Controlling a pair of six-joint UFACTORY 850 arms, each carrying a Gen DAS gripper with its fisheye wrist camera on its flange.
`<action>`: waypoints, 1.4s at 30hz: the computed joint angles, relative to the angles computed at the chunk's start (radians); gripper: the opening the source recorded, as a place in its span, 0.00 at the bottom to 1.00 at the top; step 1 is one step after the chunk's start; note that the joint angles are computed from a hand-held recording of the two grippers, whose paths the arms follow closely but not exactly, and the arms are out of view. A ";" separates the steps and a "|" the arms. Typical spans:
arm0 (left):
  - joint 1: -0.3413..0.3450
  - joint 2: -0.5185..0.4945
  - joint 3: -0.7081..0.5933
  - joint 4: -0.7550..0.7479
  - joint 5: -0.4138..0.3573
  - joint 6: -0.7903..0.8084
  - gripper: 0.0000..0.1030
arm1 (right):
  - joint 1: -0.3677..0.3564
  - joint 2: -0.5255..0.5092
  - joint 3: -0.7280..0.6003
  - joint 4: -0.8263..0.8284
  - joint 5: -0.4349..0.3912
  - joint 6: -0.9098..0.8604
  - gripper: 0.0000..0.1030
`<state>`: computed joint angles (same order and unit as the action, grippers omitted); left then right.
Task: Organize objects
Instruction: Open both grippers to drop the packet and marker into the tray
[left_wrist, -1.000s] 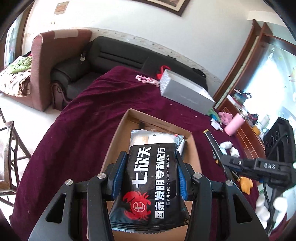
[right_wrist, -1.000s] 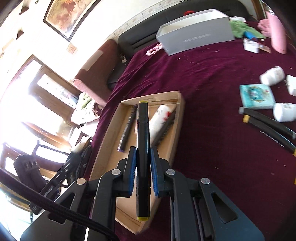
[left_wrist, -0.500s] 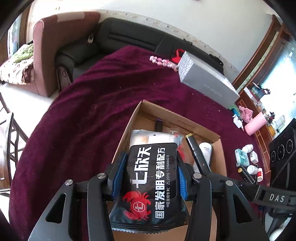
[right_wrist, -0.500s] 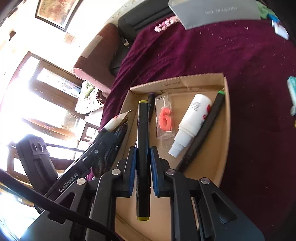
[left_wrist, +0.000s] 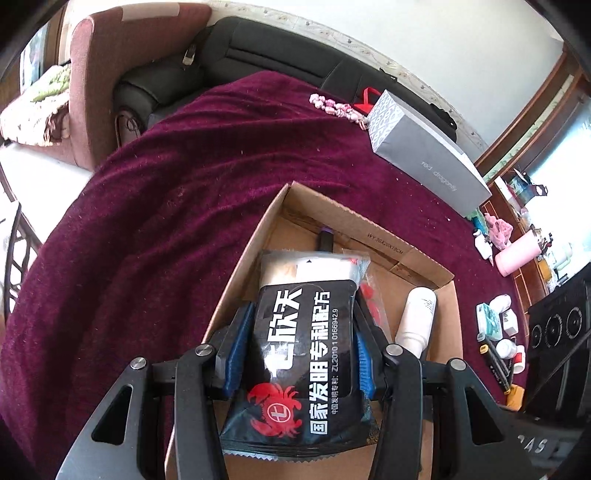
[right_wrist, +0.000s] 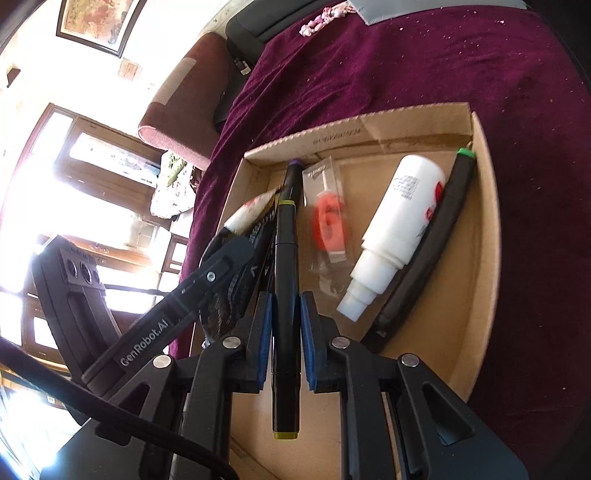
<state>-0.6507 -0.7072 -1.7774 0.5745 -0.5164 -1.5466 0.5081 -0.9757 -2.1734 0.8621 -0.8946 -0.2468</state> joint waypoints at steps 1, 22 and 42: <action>-0.001 0.000 0.001 0.012 0.004 -0.008 0.42 | 0.002 -0.002 -0.001 -0.004 0.001 0.002 0.13; -0.060 0.214 0.280 0.692 0.144 -0.742 0.53 | 0.011 -0.018 -0.007 -0.054 0.010 0.024 0.14; -0.183 0.393 0.614 0.903 -0.040 -1.244 0.68 | 0.031 0.201 0.305 -0.010 0.175 -0.177 0.48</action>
<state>-0.8338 -0.3138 -1.1632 1.4776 -0.5566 -2.7904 0.5386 -0.7750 -1.8679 0.8523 -0.7198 -0.4240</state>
